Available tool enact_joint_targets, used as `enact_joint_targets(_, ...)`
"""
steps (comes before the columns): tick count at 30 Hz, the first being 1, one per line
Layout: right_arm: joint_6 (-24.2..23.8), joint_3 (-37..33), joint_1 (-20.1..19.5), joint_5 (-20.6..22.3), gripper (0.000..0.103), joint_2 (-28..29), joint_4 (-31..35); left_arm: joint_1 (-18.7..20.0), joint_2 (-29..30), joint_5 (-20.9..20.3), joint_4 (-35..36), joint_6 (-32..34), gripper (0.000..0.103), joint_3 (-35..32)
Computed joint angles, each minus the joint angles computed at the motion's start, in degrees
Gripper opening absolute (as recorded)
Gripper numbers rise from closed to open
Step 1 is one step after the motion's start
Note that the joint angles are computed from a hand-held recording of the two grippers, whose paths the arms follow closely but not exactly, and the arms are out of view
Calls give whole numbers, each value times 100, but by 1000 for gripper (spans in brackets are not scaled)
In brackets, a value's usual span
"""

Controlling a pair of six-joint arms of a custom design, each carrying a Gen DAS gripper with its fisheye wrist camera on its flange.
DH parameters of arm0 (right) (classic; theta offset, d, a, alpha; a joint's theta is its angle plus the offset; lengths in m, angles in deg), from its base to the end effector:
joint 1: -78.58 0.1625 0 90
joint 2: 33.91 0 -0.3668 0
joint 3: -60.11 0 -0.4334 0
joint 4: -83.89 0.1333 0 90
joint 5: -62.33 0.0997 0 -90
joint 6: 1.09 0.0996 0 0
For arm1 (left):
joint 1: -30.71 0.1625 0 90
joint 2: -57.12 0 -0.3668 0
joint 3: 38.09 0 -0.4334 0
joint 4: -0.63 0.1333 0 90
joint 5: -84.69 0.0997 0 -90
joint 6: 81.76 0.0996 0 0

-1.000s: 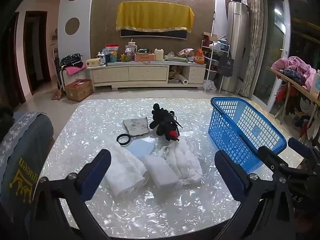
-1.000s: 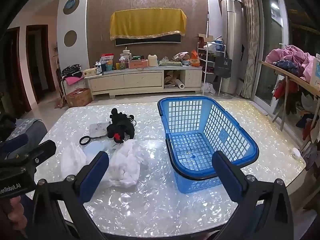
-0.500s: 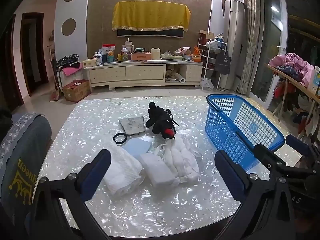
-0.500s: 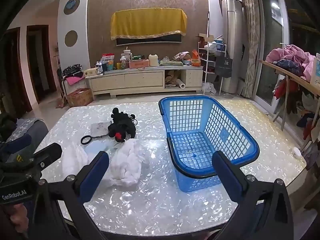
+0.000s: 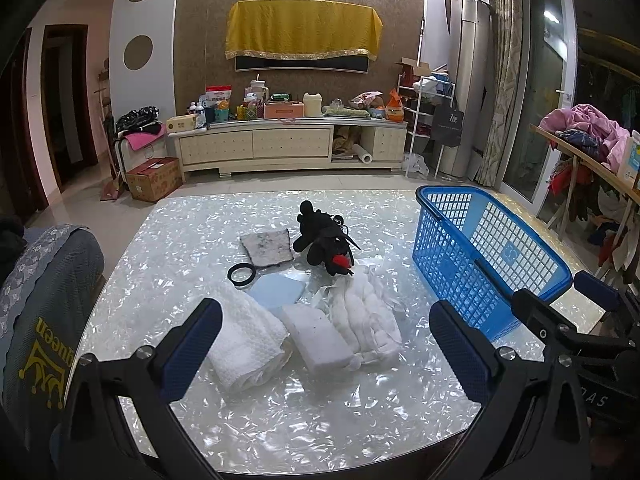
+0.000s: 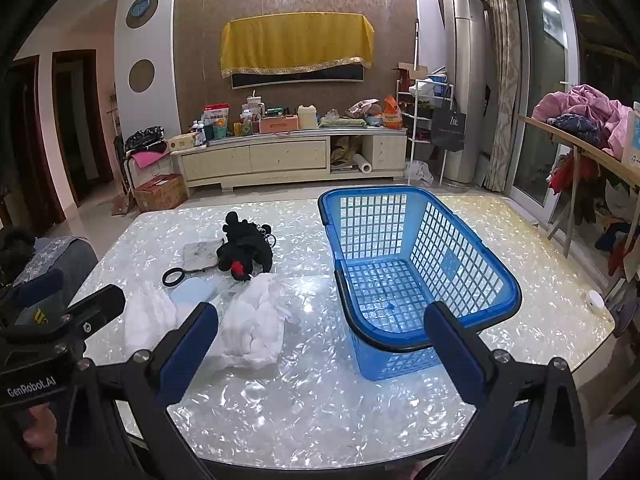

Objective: Organize soft objects

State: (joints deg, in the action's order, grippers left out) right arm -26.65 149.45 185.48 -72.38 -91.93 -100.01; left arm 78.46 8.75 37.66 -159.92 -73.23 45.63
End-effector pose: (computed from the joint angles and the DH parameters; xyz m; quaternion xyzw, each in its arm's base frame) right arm 0.2562 -0.6258 0.3042 0.1021 -0.8082 0.4544 0.3604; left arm -0.3356 -0.6687 0.1838 0.2803 0.8488 -0.3705 0.2525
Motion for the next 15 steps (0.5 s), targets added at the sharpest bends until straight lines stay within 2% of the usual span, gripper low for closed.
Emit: enact_joint_targets(15, 64, 15, 21, -67, 103, -6, 74, -5, 0, 9, 27, -1, 103, -10)
